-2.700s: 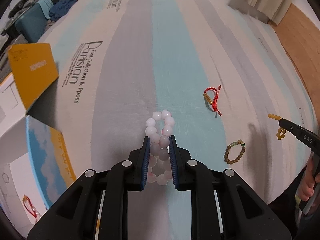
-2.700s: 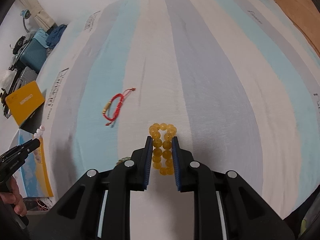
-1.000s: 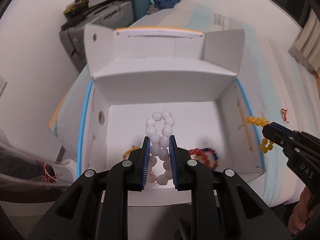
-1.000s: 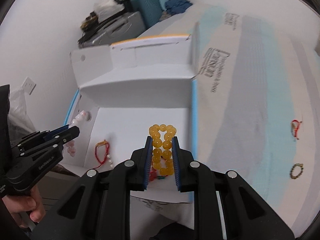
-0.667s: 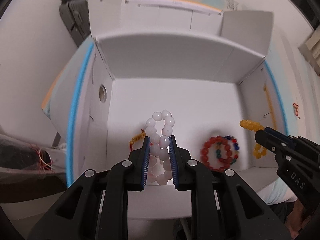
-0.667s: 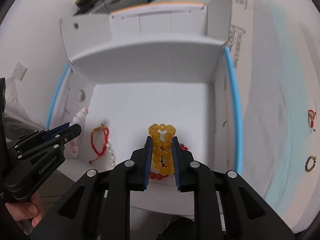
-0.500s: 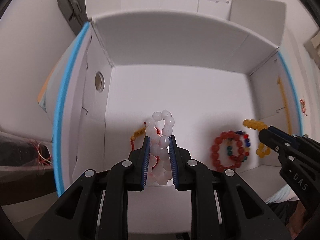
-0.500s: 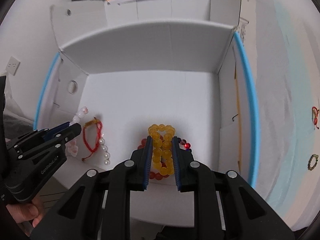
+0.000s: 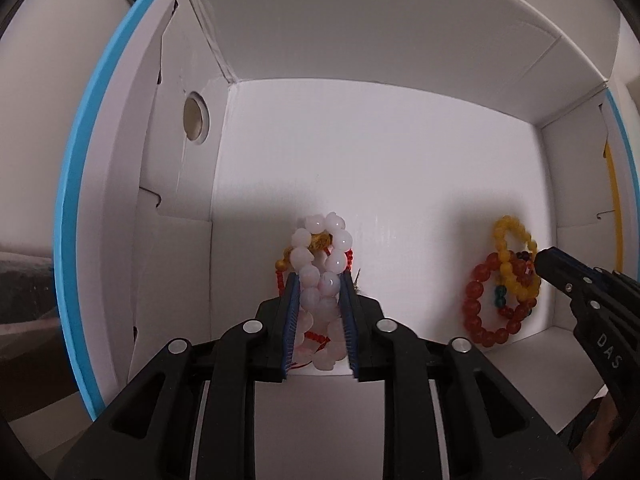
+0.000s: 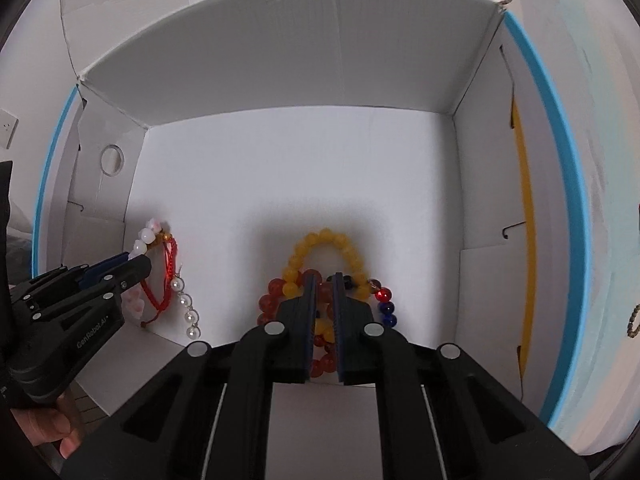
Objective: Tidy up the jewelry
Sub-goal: 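Carry the white and amber bracelets with both tools into the box, then open both tools to drop the white and amber bracelets in the box, then withdraw both tools toward the red string and brown bead bracelets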
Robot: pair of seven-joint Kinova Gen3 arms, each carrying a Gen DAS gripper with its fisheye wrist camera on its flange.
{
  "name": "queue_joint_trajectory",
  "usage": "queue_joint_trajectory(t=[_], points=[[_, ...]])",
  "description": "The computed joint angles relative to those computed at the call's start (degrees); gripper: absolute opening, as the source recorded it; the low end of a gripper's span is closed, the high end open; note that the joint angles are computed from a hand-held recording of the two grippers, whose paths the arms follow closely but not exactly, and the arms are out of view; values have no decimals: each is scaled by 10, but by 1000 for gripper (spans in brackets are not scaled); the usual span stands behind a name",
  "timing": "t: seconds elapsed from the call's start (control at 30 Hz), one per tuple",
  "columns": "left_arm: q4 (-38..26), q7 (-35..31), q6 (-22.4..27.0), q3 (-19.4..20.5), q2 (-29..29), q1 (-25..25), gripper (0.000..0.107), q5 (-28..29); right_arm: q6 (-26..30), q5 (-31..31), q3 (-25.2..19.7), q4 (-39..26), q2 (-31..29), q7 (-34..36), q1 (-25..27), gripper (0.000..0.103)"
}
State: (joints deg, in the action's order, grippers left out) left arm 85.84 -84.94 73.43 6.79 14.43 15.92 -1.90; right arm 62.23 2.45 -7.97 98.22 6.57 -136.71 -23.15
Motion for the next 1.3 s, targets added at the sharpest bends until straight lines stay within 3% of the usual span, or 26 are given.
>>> queue_joint_trajectory(t=[0.03, 0.1, 0.13, 0.23, 0.3, 0.37, 0.57, 0.87, 1.03, 1.3], points=[[0, 0, -1, 0, -2, -1, 24, 1, 1, -3, 0, -1, 1, 1, 0, 10], [-1, 9, -7, 0, -5, 8, 37, -11, -2, 1, -1, 1, -4, -3, -1, 11], [1, 13, -12, 1, -10, 13, 41, -22, -5, 0, -1, 4, -9, -3, -1, 16], [4, 25, -23, 2, -23, 20, 53, -36, -7, 13, -5, 8, -26, -18, -5, 44], [6, 27, -26, 3, -34, 21, 59, -38, -5, 22, -9, 7, -39, -24, -8, 47], [7, 35, -30, 6, -45, 24, 66, -44, -3, 29, -12, 5, -55, -24, -6, 62], [0, 54, -32, 19, -69, 40, 85, -66, 25, 69, -28, -13, -100, -42, -2, 78], [-37, 100, -9, 47, -76, 89, 97, -87, 69, 80, -35, 0, -184, -31, 45, 86], [-74, 122, 1, 59, -58, 125, 97, -92, 88, 69, -20, 29, -245, -3, 89, 92], [-143, 162, 12, 75, -9, 218, 97, -120, 117, 58, 32, 71, -322, 70, 169, 92]])
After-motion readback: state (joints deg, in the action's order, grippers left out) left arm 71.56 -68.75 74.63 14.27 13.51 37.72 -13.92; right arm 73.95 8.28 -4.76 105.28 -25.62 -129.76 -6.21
